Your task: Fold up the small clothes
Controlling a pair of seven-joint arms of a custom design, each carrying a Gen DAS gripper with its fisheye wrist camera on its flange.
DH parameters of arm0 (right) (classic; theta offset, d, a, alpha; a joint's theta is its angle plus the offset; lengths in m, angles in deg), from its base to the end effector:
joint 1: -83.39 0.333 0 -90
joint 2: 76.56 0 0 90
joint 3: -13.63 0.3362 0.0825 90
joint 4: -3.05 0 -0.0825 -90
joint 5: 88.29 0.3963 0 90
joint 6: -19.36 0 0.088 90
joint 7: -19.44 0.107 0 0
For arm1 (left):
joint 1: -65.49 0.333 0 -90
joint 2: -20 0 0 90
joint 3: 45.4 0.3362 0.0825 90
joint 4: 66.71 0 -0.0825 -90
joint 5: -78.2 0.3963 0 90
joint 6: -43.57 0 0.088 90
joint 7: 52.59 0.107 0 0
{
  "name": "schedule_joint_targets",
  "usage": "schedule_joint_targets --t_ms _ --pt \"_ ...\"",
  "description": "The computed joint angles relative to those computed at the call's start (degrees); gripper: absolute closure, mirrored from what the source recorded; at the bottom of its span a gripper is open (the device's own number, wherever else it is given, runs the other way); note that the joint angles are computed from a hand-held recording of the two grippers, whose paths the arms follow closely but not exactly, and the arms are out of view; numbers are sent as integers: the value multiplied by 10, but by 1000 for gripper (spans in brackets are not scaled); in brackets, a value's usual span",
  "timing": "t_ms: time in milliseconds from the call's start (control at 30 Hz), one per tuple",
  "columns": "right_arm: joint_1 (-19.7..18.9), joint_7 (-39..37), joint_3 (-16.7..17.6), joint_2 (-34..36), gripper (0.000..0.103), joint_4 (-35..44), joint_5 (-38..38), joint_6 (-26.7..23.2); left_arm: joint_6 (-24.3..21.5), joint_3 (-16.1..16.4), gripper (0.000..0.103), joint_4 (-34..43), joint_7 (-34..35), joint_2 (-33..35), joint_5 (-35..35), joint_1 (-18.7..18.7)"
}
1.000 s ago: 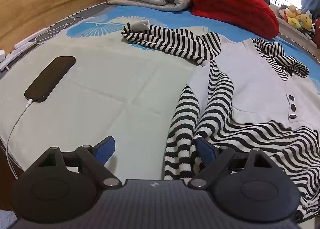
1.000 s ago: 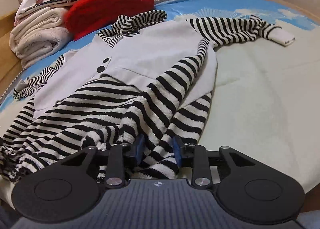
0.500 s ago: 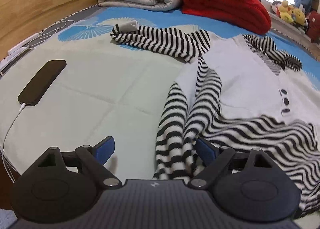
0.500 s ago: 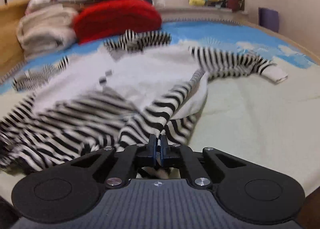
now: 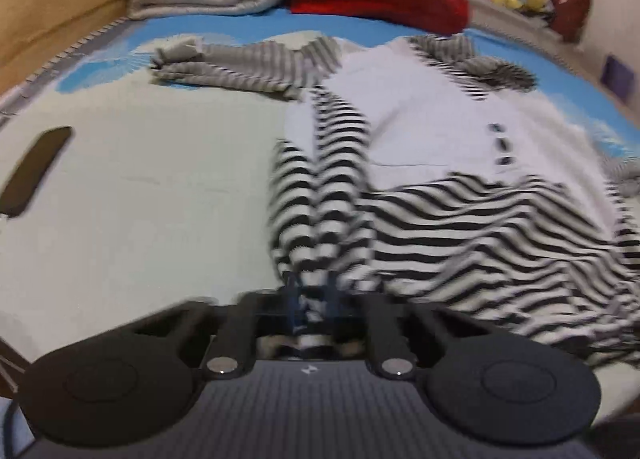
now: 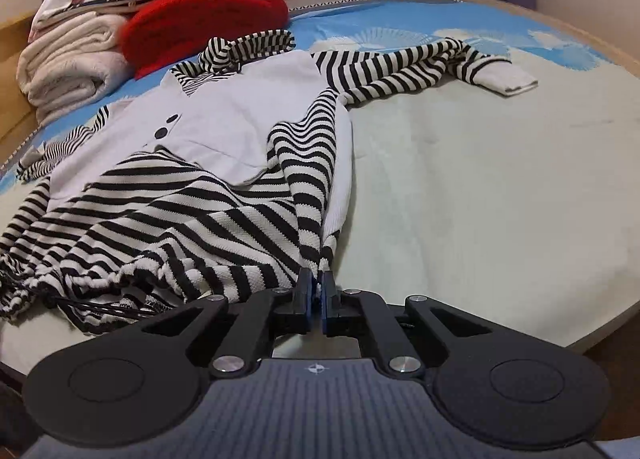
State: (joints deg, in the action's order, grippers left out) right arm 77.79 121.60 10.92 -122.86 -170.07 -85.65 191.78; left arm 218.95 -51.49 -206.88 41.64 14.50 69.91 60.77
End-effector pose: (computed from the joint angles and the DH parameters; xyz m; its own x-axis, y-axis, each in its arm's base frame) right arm 0.3150 -0.0484 0.4410 -0.2977 -0.9291 -0.2192 -0.6359 0.3643 -0.6804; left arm 0.5184 -0.0881 0.4312 -0.1418 -0.9889 0.0445 -0.7550 0.0789 -0.6509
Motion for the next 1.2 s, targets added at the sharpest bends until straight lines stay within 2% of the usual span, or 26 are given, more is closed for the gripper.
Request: schedule_joint_targets --t_ms 33,67,100,133,167,200,233,267,300,333,367,400,433,533,567,600,633,667,700,733,800,900,967,1033,1100,1200 --pt "6 -3 -10 0 100 4 4 -5 4 6 98 -6 23 -6 -24 -11" --pt "9 -7 -18 -5 100 7 6 -11 -2 2 98 -9 11 -11 -14 -8" --pt "4 -8 -15 -12 100 11 5 -19 -17 16 98 -8 26 -18 -44 -25" --pt "3 -17 -19 -21 100 13 2 -23 -39 38 97 -5 69 -24 -108 -53" --pt "-3 -23 -19 -30 100 12 -1 -24 -59 51 93 -1 105 -28 -160 -68" --pt "-16 -21 -8 -33 99 13 -5 -26 -70 48 89 2 105 -28 -171 -64" --pt "-28 -22 -1 -31 97 14 -11 -30 -63 32 75 -1 79 -28 -146 -45" --pt "-37 -24 6 -24 92 18 -19 -41 -54 14 51 -5 43 -30 -103 -22" --pt "-39 -24 8 -16 83 26 -21 -66 -50 -2 39 -6 1 -33 -56 3" --pt "-41 -19 10 -10 77 34 -22 -86 -52 -3 21 -3 -20 -37 -44 12" --pt "-44 -8 13 -12 73 33 -20 -85 -54 7 14 3 -23 -39 -57 8" --pt "-46 1 14 -18 63 32 -19 -79 -52 14 14 10 -32 -41 -69 8" --pt "-51 12 17 -22 59 32 -18 -75 -51 17 14 21 -44 -38 -72 12" --pt "-87 49 49 -15 59 39 -35 -36 -47 9 20 82 -81 -3 -16 38" --pt "-100 59 63 -4 59 44 -44 -18 -50 2 30 111 -101 18 16 47" --pt "-107 68 70 9 59 51 -49 -2 -60 5 36 143 -81 41 9 43" --pt "-110 76 74 24 59 59 -51 10 -78 3 52 176 -51 63 -14 39" --pt "-112 87 77 39 59 67 -51 19 -100 -1 77 208 -30 86 -23 39" --pt "-116 102 84 59 59 79 -48 23 -117 -4 94 240 -29 111 -4 37" --pt "-116 118 87 78 59 93 -45 19 -124 1 101 266 -55 135 40 29" --pt "-98 141 74 108 59 116 -33 8 -152 -7 101 317 -50 179 61 27" --pt "-57 155 42 141 59 140 -17 5 -199 -43 100 369 14 224 4 53" --pt "-52 165 46 154 59 150 -21 4 -218 -33 99 396 10 252 21 41" --pt "-41 165 42 163 59 156 -25 2 -215 -3 99 417 -45 277 73 11" --pt "-26 157 30 171 59 161 -25 -2 -231 -18 98 433 -33 290 61 24" --pt "-25 159 29 176 59 165 -29 -9 -235 -38 90 441 6 299 41 39"
